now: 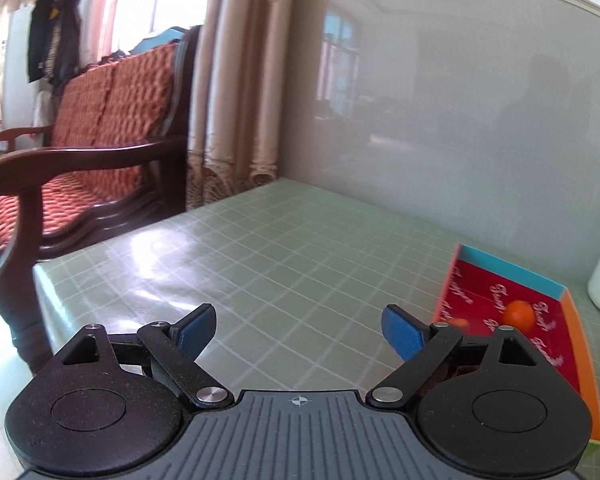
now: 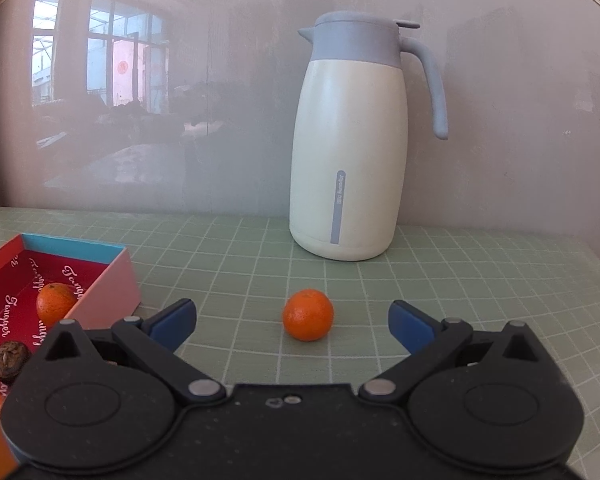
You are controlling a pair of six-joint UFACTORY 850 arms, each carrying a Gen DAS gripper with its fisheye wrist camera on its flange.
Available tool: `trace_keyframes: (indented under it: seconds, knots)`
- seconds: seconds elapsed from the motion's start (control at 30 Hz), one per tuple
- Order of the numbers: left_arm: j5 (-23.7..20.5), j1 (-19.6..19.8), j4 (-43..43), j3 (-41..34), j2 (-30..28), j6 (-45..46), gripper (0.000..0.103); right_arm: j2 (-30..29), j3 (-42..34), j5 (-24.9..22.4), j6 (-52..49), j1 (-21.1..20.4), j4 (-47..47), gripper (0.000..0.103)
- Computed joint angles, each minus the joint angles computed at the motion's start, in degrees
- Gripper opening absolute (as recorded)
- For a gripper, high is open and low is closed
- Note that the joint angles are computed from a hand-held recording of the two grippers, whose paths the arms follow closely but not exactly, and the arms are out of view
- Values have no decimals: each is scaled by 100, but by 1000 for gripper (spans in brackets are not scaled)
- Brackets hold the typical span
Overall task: Organize fruits
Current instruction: 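Move the right tool to the last mandarin and grasp it, then carry the mandarin with the right tool over the red box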
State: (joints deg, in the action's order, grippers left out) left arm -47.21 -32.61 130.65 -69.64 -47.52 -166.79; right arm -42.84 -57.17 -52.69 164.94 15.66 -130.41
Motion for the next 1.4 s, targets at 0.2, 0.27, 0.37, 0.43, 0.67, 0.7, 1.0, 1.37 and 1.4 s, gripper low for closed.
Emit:
trace_keyframes:
  seconds: [0.2,0.27,0.37,0.43,0.67,0.7,1.0,1.37,1.4]
  knots:
    - [-58,137,-267,29,-27,-77,90,-282,-505,501,-583,-121,341,98]
    - [-1,195,-287,46,-18,-160,90,-376,-668,626,-924,-137,572,93]
    - [78,250,-271,62,-12,-303,90,-410,-742,791,-1016,-194,607,86]
    - [103,259,-233,70,-14,-343,90,-454,-839,871,-1258,-221,758,86]
    - [24,190,-204,47,-54,-176,91,-537,-981,1311,-1071,-409,570,59]
    - [30,184,-208,39,-57,-159,91,-538,-976,1269,-1083,-399,585,53]
    - [-6,142,-261,10,-71,-36,91,-432,-793,1288,-382,-411,-232,36]
    - [40,152,-382,31,-38,-60,91,-85,-425,866,-26,-185,-792,36]
    - [37,152,-387,43,-29,-78,91,-42,-378,833,16,-168,-858,36]
